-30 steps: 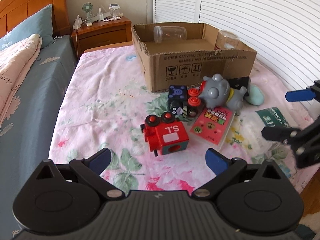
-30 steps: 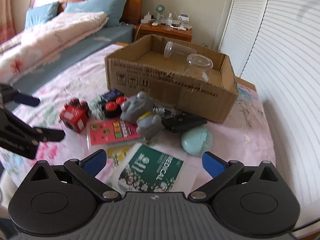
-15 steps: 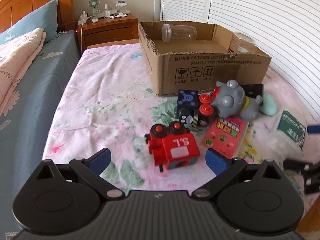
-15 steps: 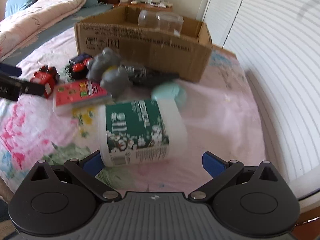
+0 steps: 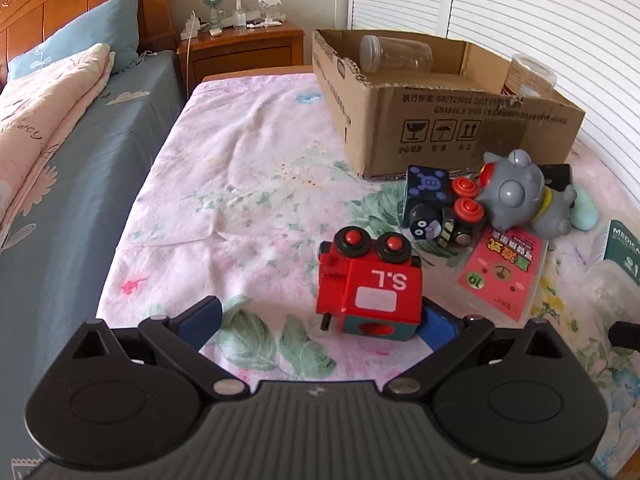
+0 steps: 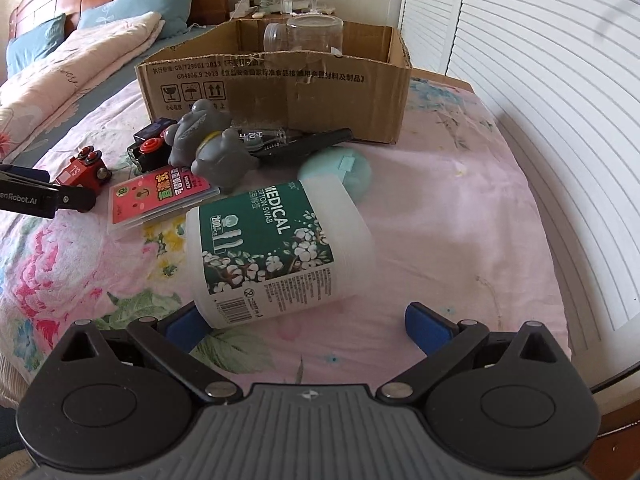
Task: Organize rigid objects
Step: 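Move right tool to the white MEDICAL swab tub while left moves to red S.L car, then grasp the MEDICAL tub with right tool while left tool grasps the red S.L car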
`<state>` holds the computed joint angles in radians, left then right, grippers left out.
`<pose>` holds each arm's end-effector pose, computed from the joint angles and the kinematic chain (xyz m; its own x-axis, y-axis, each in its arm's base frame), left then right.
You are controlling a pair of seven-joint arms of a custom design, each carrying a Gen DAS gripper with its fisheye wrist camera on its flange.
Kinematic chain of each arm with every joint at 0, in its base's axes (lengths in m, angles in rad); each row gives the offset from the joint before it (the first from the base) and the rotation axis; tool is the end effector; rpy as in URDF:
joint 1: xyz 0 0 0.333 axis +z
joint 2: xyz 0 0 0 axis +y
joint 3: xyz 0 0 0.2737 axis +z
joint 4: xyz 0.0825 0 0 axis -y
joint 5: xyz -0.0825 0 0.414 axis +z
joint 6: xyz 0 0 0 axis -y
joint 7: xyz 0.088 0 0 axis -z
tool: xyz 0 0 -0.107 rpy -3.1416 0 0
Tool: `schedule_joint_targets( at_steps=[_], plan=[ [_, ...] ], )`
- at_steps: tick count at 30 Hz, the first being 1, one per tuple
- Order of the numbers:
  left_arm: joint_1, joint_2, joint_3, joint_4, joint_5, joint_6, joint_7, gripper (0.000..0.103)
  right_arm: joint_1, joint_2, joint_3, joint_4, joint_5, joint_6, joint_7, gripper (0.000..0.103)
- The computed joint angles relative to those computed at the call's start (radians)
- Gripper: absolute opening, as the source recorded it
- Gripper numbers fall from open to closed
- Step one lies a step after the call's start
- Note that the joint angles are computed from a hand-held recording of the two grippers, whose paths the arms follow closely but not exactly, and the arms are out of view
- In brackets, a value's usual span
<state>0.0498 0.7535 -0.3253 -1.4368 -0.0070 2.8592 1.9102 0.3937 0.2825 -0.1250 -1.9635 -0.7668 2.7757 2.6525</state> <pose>0.7535 -0.1543 0.2950 -0.4314 -0.9022 0.0038 -0.6765 0.3206 -0.6630 0.6202 0.2053 0.3213 -0.1525 -0.9881 0.0193 -0.7675 0.1061 -0.6323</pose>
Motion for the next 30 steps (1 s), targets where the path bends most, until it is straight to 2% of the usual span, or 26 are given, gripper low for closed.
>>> schedule_joint_targets(
  at_steps=[6, 8, 11, 14, 18, 26, 30],
  plan=[
    [0.028, 0.024, -0.058, -0.004, 0.013, 0.071, 0.093, 0.089, 0.006, -0.005, -0.014, -0.014, -0.054, 0.028, 0.042, 0.103],
    [0.051, 0.034, -0.094, 0.003, 0.0, 0.063, 0.124, 0.072, 0.005, -0.005, -0.014, -0.014, -0.059, 0.031, 0.046, 0.103],
    [0.08, 0.047, -0.14, 0.017, -0.041, 0.032, 0.167, 0.059, 0.003, -0.004, -0.014, -0.015, -0.069, 0.037, 0.051, 0.103],
    [0.072, 0.043, -0.133, 0.011, -0.061, 0.042, 0.176, 0.058, -0.012, 0.0, 0.002, -0.007, -0.025, 0.032, 0.001, 0.103],
    [0.076, 0.039, -0.137, 0.002, -0.075, 0.051, 0.192, 0.057, -0.037, 0.012, 0.031, 0.015, 0.093, 0.019, -0.13, 0.103],
    [0.062, 0.049, -0.122, 0.026, -0.089, 0.037, 0.198, 0.057, -0.027, 0.058, 0.018, 0.099, 0.199, 0.013, -0.3, 0.103],
    [0.054, 0.057, -0.116, 0.041, -0.089, 0.033, 0.196, 0.057, -0.038, 0.09, 0.033, 0.156, 0.289, -0.012, -0.435, 0.097]
  ],
)
